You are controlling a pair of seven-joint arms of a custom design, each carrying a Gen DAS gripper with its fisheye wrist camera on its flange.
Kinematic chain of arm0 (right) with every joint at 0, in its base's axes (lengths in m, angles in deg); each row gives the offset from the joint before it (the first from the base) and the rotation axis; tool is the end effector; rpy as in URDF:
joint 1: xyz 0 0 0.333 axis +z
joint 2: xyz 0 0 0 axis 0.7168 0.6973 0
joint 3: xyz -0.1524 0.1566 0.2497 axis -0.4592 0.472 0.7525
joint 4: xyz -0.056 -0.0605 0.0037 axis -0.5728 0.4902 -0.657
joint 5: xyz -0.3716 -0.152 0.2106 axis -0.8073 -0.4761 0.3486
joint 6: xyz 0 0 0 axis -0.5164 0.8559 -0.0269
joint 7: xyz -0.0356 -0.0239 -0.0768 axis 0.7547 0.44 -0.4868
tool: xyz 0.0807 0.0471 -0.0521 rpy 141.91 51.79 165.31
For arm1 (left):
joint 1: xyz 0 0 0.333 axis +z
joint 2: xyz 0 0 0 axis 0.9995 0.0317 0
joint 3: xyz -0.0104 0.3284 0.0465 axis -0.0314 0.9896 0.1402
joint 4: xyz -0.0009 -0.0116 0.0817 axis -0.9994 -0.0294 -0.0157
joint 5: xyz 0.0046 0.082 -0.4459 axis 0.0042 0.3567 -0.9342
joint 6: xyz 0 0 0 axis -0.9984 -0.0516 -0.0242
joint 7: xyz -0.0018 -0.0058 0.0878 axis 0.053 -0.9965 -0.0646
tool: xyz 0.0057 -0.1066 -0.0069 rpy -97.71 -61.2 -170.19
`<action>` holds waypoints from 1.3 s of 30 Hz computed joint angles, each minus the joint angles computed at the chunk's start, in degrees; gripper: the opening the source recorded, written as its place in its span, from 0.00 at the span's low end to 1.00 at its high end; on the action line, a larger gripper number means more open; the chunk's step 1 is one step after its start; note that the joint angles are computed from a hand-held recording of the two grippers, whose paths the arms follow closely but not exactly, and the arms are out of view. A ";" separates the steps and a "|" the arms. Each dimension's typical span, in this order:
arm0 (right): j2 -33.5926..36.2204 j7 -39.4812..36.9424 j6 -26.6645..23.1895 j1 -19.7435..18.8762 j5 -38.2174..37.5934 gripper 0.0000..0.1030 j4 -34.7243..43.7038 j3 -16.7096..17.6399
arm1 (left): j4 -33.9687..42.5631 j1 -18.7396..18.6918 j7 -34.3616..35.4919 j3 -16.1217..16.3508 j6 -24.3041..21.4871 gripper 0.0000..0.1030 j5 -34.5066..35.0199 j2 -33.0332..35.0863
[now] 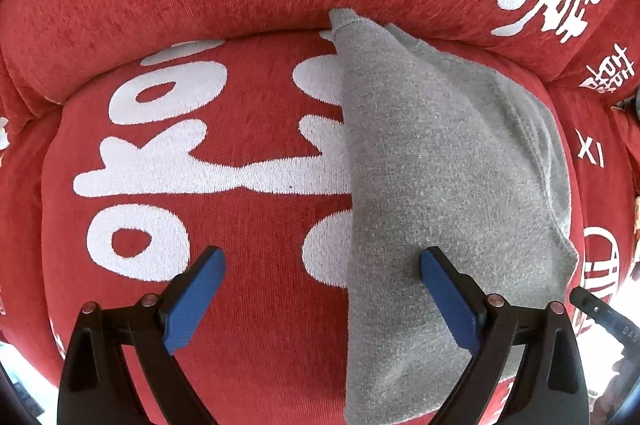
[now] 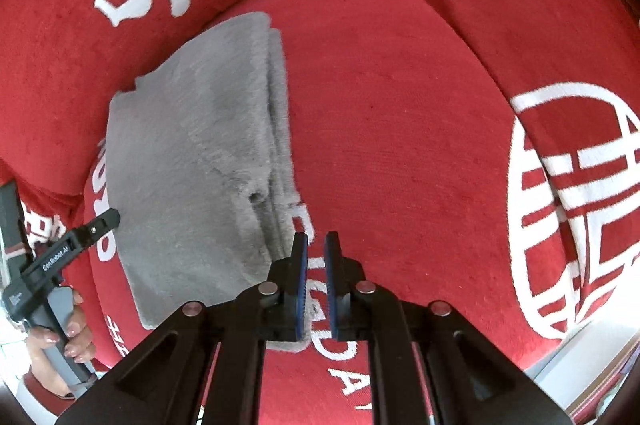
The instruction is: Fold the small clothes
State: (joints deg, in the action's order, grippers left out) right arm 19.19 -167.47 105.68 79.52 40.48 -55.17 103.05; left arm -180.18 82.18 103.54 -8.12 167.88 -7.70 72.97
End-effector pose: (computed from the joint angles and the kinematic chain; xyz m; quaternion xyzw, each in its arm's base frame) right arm 0.3191 0.4147 0.5936 -0.0936 0.9849 0.0359 0.1411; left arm 0.5457 -0.1688 0.6188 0.3005 -0.9514 0.0606 0.0288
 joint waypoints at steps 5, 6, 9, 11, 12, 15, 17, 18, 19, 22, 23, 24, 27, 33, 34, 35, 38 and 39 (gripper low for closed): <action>-0.62 0.30 0.99 0.05 0.25 0.12 -0.92 -0.05 | 0.52 -0.12 -0.60 -0.21 -0.74 0.96 0.65 0.26; -0.77 0.31 1.29 0.04 0.22 0.13 -1.12 -0.06 | 0.88 -0.15 -0.98 -0.28 -1.16 0.96 0.88 0.52; -0.87 0.46 2.38 -0.14 0.04 0.25 -1.67 -0.10 | 1.30 -0.18 -1.54 -0.26 -1.38 0.96 0.85 0.93; -1.06 0.60 2.71 -0.22 -0.10 0.28 -2.00 -0.08 | 0.86 -0.22 -1.33 -0.24 -0.55 0.99 0.82 0.59; -1.17 0.62 2.78 -0.24 -0.12 0.28 -2.12 -0.10 | 0.60 -0.24 -0.88 -0.15 -0.08 0.99 0.44 0.31; -1.80 0.92 2.96 -0.32 -0.21 0.30 -2.73 -0.07 | 0.64 -0.30 -0.67 -0.16 0.45 0.99 0.18 0.04; -2.48 1.42 3.26 -0.48 -0.52 0.35 -3.43 0.06 | 1.54 -0.36 -0.86 -0.21 -0.06 0.99 -0.06 0.54; -2.84 1.65 3.27 -0.56 -0.72 0.35 -3.75 0.12 | 2.05 -0.40 -1.04 -0.25 -0.41 0.99 -0.14 0.89; -3.19 1.87 3.33 -0.64 -0.89 0.35 -4.09 0.17 | 2.83 -0.44 -1.24 -0.29 -1.03 0.99 -0.22 1.46; -4.60 2.60 4.04 -1.01 -1.54 0.35 -5.54 0.25 | 5.01 -0.58 -3.04 -0.55 -2.96 0.99 0.04 3.21; -5.13 3.05 4.53 -1.19 -1.87 0.35 -6.13 0.35 | 5.27 -0.67 -3.61 -0.67 -2.96 0.99 0.35 3.55; -5.58 3.45 4.97 -1.36 -2.17 0.35 -6.64 0.43 | 5.12 -0.84 -4.04 -0.90 -2.20 0.99 1.21 3.65; -7.38 4.48 6.60 -1.93 -3.20 0.35 -8.66 0.58 | 4.59 -1.18 -4.73 -1.16 -1.03 0.99 2.71 3.68; -9.63 4.86 11.00 -2.72 -4.82 0.44 -12.24 0.54 | 5.57 -1.60 -5.18 -1.18 -2.76 0.99 2.69 4.99; -9.95 4.69 11.73 -2.78 -4.96 0.44 -12.78 0.46 | 5.62 -1.66 -5.34 -1.21 -2.84 0.99 2.78 5.12; -10.29 4.50 12.62 -2.88 -5.19 0.44 -13.38 0.42 | 5.81 -1.71 -5.55 -1.23 -3.04 0.99 2.77 5.32; -11.09 4.28 14.64 -3.20 -5.66 0.45 -14.68 0.48 | 6.47 -1.91 -5.53 -1.27 -3.71 0.99 2.20 6.08; -11.55 4.31 15.53 -3.31 -5.87 0.45 -15.27 0.52 | 6.70 -1.94 -5.26 -1.23 -3.93 0.99 1.84 6.38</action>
